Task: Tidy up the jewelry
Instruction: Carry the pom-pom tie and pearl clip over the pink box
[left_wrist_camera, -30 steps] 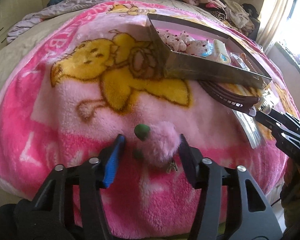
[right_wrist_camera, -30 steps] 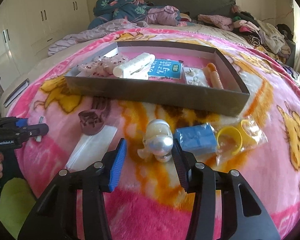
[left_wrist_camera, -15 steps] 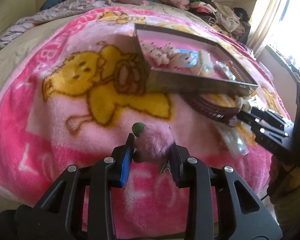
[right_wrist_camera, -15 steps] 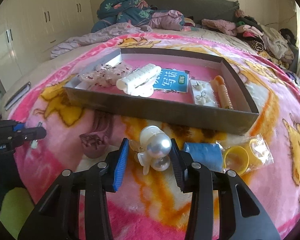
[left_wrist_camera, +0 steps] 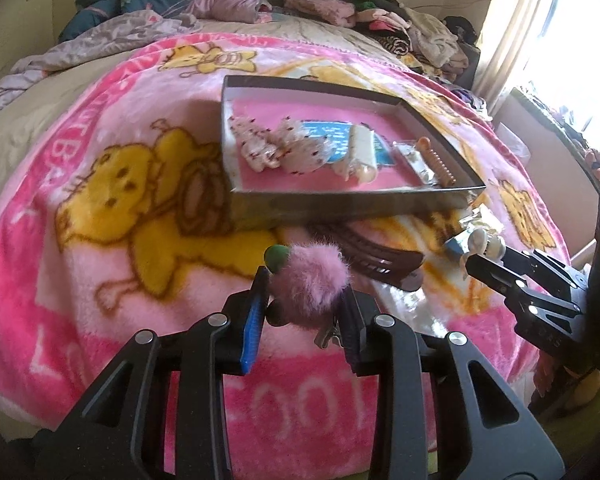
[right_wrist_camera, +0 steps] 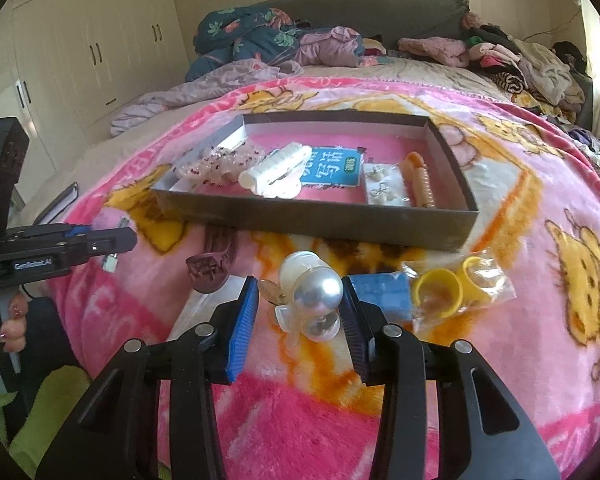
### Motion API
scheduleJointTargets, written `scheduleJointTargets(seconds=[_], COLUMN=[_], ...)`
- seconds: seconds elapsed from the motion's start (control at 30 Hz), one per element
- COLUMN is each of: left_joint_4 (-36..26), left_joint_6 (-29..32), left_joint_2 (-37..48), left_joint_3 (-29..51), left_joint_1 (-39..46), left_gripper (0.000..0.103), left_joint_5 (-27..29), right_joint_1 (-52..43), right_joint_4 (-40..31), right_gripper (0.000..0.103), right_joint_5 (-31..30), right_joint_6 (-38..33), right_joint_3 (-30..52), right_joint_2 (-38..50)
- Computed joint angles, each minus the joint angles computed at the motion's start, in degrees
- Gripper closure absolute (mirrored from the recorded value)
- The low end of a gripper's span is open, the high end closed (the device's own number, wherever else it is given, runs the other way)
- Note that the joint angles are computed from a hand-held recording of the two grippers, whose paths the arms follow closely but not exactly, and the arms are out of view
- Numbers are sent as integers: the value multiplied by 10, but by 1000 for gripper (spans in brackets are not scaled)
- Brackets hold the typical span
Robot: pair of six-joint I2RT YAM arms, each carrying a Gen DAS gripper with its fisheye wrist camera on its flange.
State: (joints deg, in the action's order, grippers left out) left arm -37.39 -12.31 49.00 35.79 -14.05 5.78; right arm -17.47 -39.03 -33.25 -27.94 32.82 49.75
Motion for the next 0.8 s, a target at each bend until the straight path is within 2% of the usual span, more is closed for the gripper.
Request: scheduleJointTargets(seconds=[0.37,0.8], left_joint_4=[29,58], left_joint_6=[-31,-37], left_joint_2=[53,120], left_joint_3=[37,83], left_joint_1=[-71,-99], left_gripper=[78,78], left_joint_5=[-25,-32], right_joint_1=[-102,-150], right_joint_4=[-49,-34], right_gripper=[64,64], right_joint_5=[-55,-65], right_joint_6=[-60,-74], right_joint_3=[49,93], right_joint_2=[20,76])
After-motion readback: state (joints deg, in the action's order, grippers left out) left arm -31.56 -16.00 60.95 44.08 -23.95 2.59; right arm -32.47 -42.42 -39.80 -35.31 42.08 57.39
